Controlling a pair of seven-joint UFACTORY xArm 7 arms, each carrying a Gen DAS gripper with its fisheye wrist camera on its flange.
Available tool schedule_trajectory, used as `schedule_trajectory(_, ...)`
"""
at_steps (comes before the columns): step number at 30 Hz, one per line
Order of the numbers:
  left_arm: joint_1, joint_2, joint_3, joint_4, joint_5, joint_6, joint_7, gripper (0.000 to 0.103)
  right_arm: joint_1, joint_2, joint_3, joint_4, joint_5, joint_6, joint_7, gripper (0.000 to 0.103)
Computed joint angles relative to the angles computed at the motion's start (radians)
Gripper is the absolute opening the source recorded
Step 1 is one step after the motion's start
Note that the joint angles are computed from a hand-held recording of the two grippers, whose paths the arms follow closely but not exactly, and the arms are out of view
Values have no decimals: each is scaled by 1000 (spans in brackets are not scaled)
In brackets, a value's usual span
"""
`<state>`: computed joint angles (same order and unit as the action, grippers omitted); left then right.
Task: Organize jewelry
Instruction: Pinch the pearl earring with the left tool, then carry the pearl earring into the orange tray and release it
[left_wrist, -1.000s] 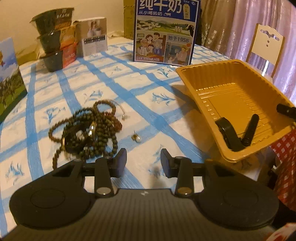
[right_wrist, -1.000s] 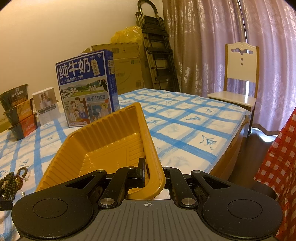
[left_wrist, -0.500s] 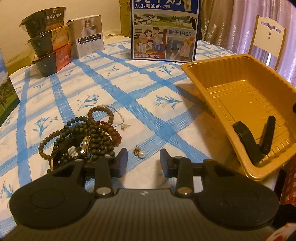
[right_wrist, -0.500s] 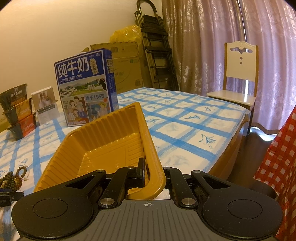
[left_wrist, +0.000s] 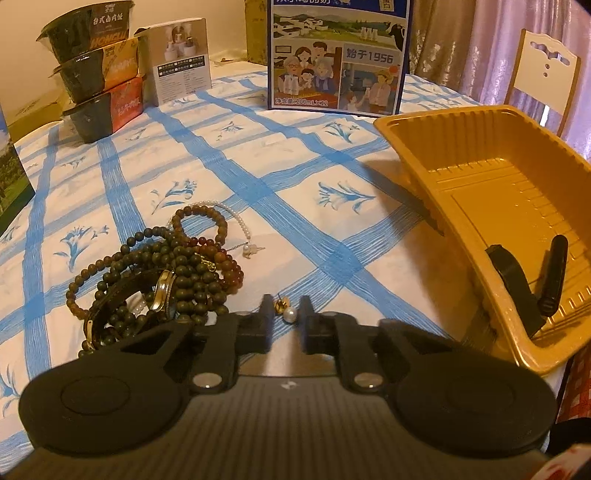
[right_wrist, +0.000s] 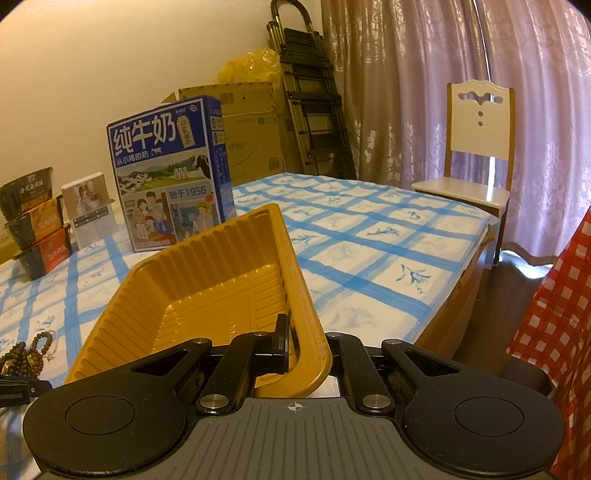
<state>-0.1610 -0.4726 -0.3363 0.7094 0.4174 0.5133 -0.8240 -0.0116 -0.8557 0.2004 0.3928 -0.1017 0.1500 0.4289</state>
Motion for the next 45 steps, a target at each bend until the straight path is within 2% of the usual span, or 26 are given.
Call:
schedule_trajectory(9, -5, -22, 3, -3, -6, -5, 13, 11, 1, -1, -1, -1, -1, 1, 1, 7)
schedule_trajectory(14, -28, -59, 12, 12, -44, -23, 39, 11, 0, 0, 0, 1, -2, 1, 3, 7)
schedule_trajectory(22, -137, -22, 28, 88, -187, -110, 142, 11, 1, 0, -2, -3, -3, -3, -1, 7)
schedule_trajectory(26, -225, 66, 59, 146, -290, -179, 232, 11, 4, -2, -6, -12, -1, -11, -3, 7)
schedule_trajectory(32, -306, 211, 81, 243, -418, -216, 316, 11, 11, 3, -2, -5, 5, -8, 0, 7)
schedule_trajectory(39, -358, 275, 111, 274, -559, -215, 399, 11, 14, 0, -3, -6, 6, -5, 2, 7)
schedule_trajectory(42, -364, 280, 113, 273, -599, -210, 421, 10, 15, -1, -4, -4, 7, -1, 2, 7)
schedule_trajectory(45, -351, 276, 100, 265, -595, -218, 395, 13, 15, -2, -3, -4, 7, 3, 4, 7)
